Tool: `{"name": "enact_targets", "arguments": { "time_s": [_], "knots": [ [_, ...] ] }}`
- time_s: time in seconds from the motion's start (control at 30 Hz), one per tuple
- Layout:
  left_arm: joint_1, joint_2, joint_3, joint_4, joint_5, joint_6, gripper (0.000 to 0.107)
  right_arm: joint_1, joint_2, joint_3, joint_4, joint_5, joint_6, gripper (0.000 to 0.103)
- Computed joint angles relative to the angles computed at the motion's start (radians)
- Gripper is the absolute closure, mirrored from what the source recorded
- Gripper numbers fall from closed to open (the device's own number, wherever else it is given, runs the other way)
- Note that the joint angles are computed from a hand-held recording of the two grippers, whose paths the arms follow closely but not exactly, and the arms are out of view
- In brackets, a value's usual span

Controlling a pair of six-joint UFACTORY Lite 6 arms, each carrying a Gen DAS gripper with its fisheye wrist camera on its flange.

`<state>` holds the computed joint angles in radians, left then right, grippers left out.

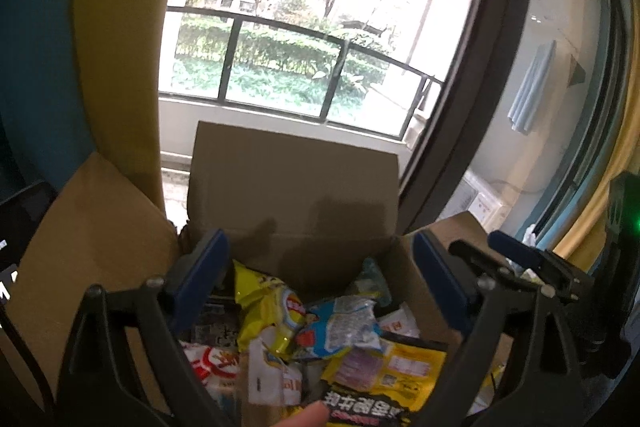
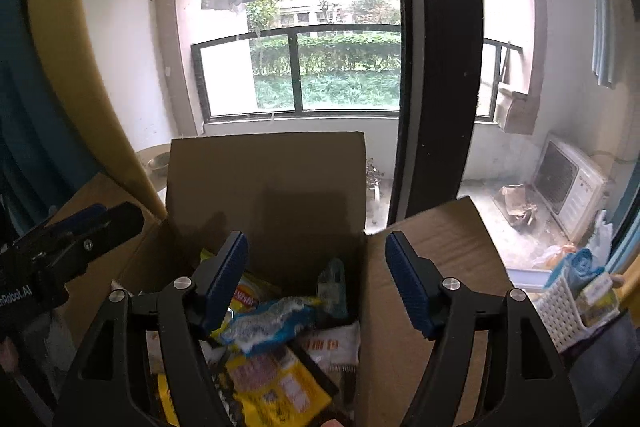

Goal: Organize snacks
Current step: 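Withdraw both grippers from the box back toward the snack pile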

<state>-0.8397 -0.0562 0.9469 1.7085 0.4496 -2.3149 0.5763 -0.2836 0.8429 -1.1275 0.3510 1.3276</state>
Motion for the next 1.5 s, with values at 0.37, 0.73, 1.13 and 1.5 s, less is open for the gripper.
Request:
{"name": "enact_targets", "arguments": {
  "time_s": [0.37,0.73,1.13,1.5],
  "knots": [
    [-0.156,-0.139,-0.033,-0.244,0.182,0.259,0.013,0.183,-0.178,-0.062,0.036,0.195,0.017,0.029],
    [-0.377,-0.306,-0.127,-0.356,0.419,0.349,0.013,0.439,-0.377,-0.155,0.037,0.446,0.083,0.029],
    [-0.709,-0.351,-0.181,-0.413,0.689,0.282,0.013,0.856,-0.582,-0.299,0.056,0.816,0.214,0.029],
    [-0.962,-0.229,-0.136,-0.466,0.909,0.196,0.013,1.403,-0.654,-0.453,0.154,1.184,0.510,0.029]
  ]
}}
